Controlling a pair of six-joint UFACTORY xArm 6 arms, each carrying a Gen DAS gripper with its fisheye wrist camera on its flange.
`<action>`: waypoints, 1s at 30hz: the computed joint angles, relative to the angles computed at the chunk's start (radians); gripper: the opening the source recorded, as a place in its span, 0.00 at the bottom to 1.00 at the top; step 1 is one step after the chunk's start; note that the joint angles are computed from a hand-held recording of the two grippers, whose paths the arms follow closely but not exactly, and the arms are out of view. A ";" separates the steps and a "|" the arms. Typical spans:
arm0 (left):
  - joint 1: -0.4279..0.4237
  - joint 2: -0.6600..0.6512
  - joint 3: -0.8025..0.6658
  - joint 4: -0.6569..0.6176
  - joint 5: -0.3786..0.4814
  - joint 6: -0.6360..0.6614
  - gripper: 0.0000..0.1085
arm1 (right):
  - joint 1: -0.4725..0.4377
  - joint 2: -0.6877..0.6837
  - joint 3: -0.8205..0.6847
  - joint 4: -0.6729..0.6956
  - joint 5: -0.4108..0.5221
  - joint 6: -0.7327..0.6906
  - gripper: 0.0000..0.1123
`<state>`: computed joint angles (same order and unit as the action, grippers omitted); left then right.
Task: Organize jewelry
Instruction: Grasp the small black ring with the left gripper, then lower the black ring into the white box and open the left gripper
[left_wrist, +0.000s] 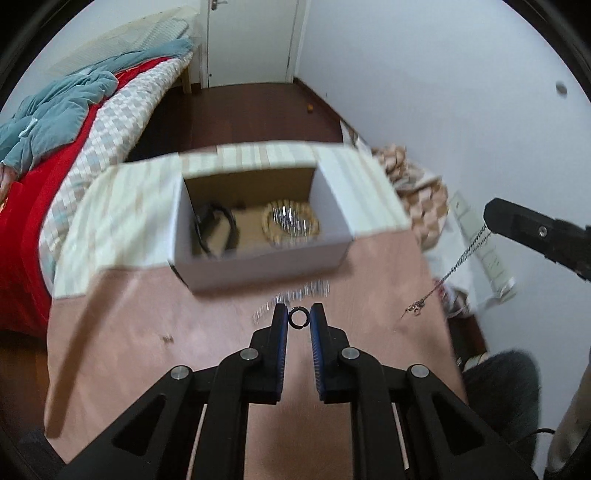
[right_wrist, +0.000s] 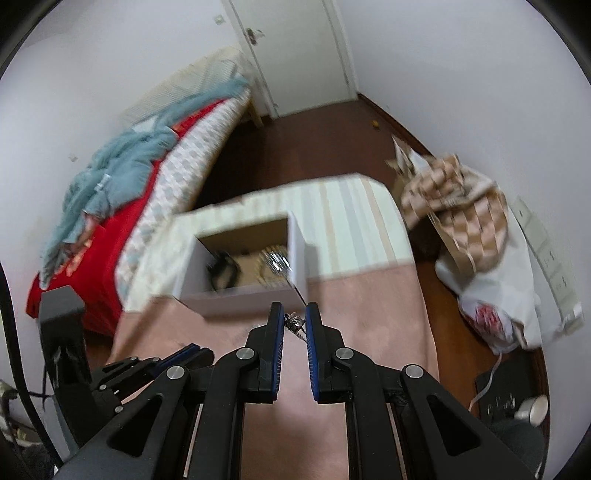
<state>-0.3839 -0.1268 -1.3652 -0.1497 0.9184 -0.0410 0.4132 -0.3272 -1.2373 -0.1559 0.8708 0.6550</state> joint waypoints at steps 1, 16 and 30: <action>0.014 0.020 -0.040 -0.017 0.014 0.009 0.09 | -0.003 0.022 -0.041 0.012 -0.004 -0.019 0.11; 0.157 0.418 -0.531 -0.085 0.198 0.008 0.09 | -0.035 0.516 -0.632 0.146 0.089 -0.220 0.11; 0.164 0.671 -0.833 -0.018 0.366 -0.068 0.12 | -0.090 0.753 -0.747 0.282 0.232 -0.288 0.12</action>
<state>-0.2194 0.5443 -2.1978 -0.1675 1.2848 -0.1094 0.3232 0.4260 -1.9846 0.1257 1.1028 0.3673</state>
